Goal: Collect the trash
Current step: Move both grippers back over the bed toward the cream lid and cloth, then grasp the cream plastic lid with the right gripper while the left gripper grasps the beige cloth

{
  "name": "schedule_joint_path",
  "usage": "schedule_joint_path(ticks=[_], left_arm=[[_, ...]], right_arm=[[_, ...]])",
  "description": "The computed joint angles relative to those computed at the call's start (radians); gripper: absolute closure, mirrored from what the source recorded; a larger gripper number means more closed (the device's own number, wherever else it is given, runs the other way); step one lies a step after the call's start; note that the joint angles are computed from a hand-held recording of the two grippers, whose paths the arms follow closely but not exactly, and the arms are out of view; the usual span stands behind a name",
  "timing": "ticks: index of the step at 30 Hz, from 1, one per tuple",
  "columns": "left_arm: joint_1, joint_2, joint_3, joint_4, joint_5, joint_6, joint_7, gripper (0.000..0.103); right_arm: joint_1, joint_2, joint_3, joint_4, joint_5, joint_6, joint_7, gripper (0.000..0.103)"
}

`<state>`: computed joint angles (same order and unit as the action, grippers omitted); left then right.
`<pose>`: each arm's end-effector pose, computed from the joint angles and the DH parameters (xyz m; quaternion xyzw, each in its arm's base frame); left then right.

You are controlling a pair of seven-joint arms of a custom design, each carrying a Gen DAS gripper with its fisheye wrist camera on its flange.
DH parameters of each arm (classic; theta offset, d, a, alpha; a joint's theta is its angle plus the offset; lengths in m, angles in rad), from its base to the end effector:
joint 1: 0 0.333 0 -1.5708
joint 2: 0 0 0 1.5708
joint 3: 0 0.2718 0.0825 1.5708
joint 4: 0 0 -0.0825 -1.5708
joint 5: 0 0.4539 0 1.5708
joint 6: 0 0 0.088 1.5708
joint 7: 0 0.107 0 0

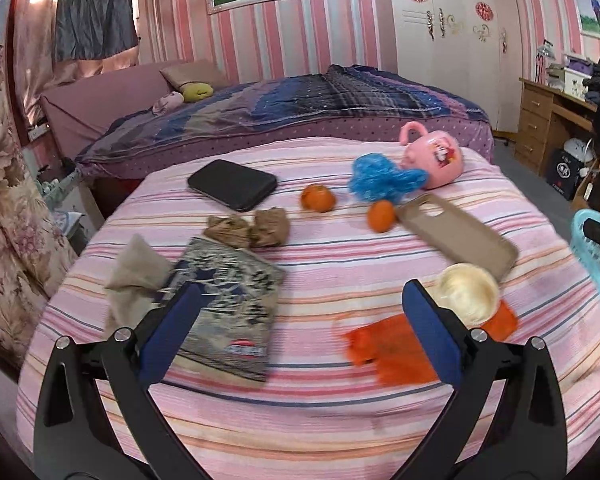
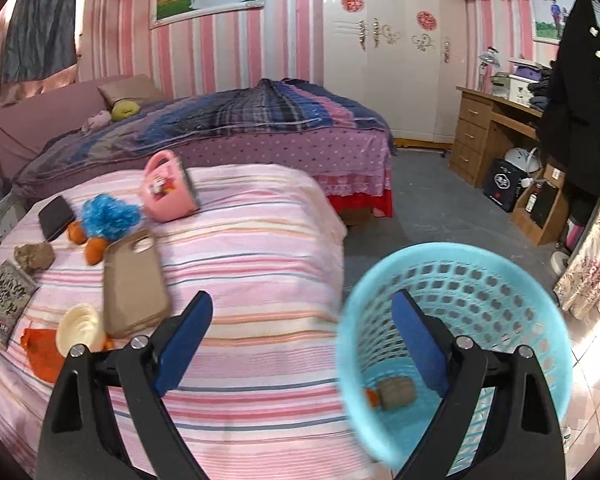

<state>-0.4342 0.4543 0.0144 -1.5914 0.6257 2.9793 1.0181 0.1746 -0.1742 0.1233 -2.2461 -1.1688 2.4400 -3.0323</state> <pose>0.6832 -0.3513 0.4020 -0.4736 0.7478 -0.3545 0.3013 0.5674 0.1728 0.4014 -0.4255 0.7792 -0.3969 0.2330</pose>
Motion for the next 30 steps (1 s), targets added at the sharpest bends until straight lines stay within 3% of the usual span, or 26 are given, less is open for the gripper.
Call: schedule_joint_path(ticks=[7, 16, 27, 30], left_arm=[[0.070, 0.011, -0.038, 0.007, -0.097, -0.020, 0.069, 0.006], [0.119, 0.026, -0.050, 0.027, -0.183, -0.047, 0.125, 0.006], [0.198, 0.062, -0.088, 0.069, -0.317, -0.113, 0.176, 0.006], [0.199, 0.078, -0.085, 0.088, -0.334, -0.122, 0.182, 0.006]], right_arm=[[0.063, 0.156, 0.000, 0.153, 0.010, 0.017, -0.073, 0.014], [0.171, 0.335, -0.058, 0.335, 0.113, 0.060, -0.258, 0.014], [0.231, 0.439, -0.112, 0.447, 0.290, 0.083, -0.456, 0.014], [0.243, 0.444, -0.127, 0.452, 0.310, 0.090, -0.473, 0.021]])
